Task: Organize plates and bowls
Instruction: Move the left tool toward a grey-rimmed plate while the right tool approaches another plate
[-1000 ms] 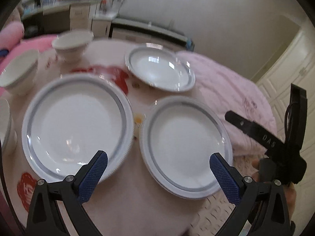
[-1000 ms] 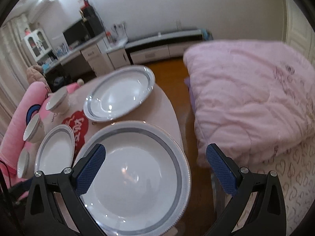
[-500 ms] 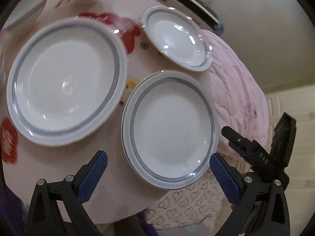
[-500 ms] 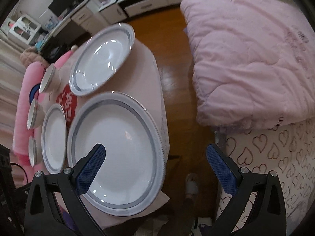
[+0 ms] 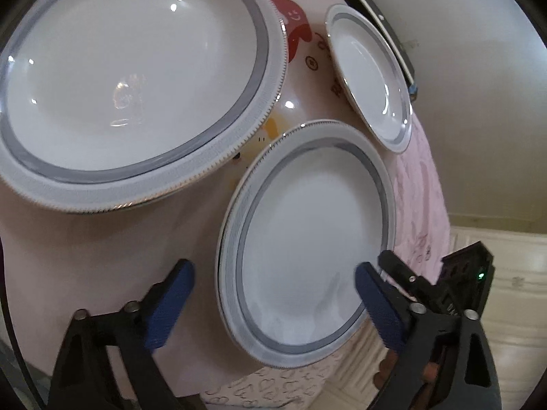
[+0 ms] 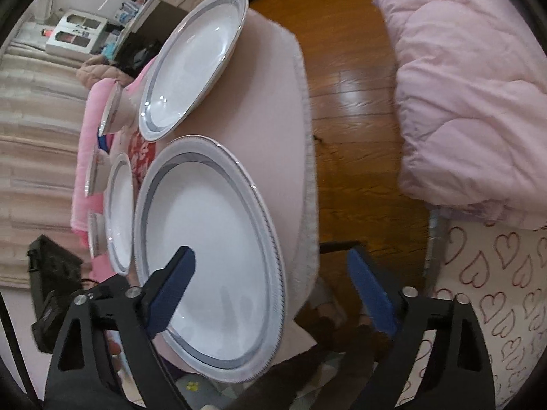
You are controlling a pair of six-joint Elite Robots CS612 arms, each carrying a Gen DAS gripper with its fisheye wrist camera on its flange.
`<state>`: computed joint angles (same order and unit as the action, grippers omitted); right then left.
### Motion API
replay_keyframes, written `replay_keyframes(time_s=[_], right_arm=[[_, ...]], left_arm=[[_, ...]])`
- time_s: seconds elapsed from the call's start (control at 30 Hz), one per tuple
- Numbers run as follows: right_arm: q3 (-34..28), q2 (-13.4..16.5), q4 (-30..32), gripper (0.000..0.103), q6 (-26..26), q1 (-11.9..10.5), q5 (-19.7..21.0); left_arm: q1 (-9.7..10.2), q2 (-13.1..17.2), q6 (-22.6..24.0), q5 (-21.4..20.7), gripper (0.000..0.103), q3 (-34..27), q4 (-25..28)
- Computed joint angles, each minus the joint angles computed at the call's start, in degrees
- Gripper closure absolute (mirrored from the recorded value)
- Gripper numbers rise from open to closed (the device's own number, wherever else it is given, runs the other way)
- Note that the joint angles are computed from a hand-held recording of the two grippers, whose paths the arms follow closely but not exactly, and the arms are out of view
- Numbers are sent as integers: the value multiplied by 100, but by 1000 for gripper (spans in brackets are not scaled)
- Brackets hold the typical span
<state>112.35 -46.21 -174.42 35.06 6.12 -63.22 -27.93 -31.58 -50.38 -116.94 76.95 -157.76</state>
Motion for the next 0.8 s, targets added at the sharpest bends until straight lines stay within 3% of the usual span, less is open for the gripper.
replay_keyframes(time_s=[0.07,0.1,0.17,0.33,0.47,0.53,0.8], right_arm=[[-43,43,-2,25,-25,-9,170],[-67,65,6,26,-61,-9,272],[-85,80,50,31,-134,-15,356],[-23,55,13,43,-121,-64,425],[13,5,62,55,-188,-74,402],[46,-16,-13,56,-158,-85,422],[114,36,-422,56,-156,-147,682]], left_arm=[[11,118,-72,-58,20,-115,-110],[22,177,-66,-151,29,-165,-217],[9,268,-51,-282,35,-280,-156],[2,449,11,-324,36,-471,-142],[-6,296,-21,-244,46,-208,-178],[-25,311,9,-152,52,-247,-95],[-26,286,-29,-97,51,-195,-134]])
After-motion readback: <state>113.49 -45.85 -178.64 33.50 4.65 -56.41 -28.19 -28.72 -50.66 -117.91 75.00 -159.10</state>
